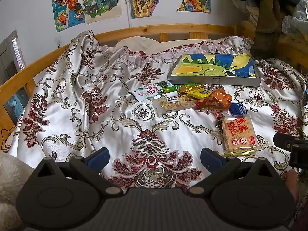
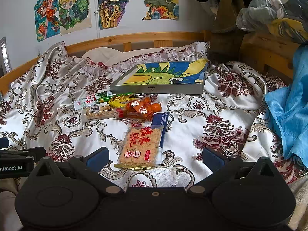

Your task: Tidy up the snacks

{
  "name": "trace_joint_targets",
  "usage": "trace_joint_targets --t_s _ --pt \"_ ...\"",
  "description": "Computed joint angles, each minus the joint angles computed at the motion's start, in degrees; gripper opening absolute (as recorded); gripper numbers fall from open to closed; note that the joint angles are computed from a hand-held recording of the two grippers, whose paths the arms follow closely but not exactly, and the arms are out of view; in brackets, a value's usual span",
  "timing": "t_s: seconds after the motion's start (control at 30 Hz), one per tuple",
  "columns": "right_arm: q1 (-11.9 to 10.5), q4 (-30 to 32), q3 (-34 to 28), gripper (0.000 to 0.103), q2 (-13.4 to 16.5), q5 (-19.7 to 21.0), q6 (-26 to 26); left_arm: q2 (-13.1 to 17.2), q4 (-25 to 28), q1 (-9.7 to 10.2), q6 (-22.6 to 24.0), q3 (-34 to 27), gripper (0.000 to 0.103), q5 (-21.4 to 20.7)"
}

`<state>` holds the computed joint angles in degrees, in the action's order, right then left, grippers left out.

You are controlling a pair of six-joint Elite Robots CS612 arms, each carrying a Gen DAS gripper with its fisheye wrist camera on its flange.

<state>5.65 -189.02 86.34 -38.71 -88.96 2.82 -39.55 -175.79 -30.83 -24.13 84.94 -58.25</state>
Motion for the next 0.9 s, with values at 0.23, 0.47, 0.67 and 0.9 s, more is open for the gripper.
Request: trace_joint_targets --t_s 0.23,0.47,0.67,0.9 --pt "0.1 0.0 0.0 0.102 0.0 -0.1 -0.1 0.0 0.0 0.0 0.0 0.1 0.103 0.0" --pt "0.2 0.7 -0.3 0.103 0.1 -0.6 -0.4 -0.1 1.6 0.28 -0.8 -0.2 0.103 -0.2" --pt "0.1 1.5 -0.5 0.103 0.0 -0.4 -0.7 0.1 4.2 0.32 -1.3 -1.4 0.103 1.5" --pt "0.1 4.4 -1.6 0.102 0.1 0.0 -0.3 0.2 7.5 0.83 -0.1 -3.1 0.103 0.0"
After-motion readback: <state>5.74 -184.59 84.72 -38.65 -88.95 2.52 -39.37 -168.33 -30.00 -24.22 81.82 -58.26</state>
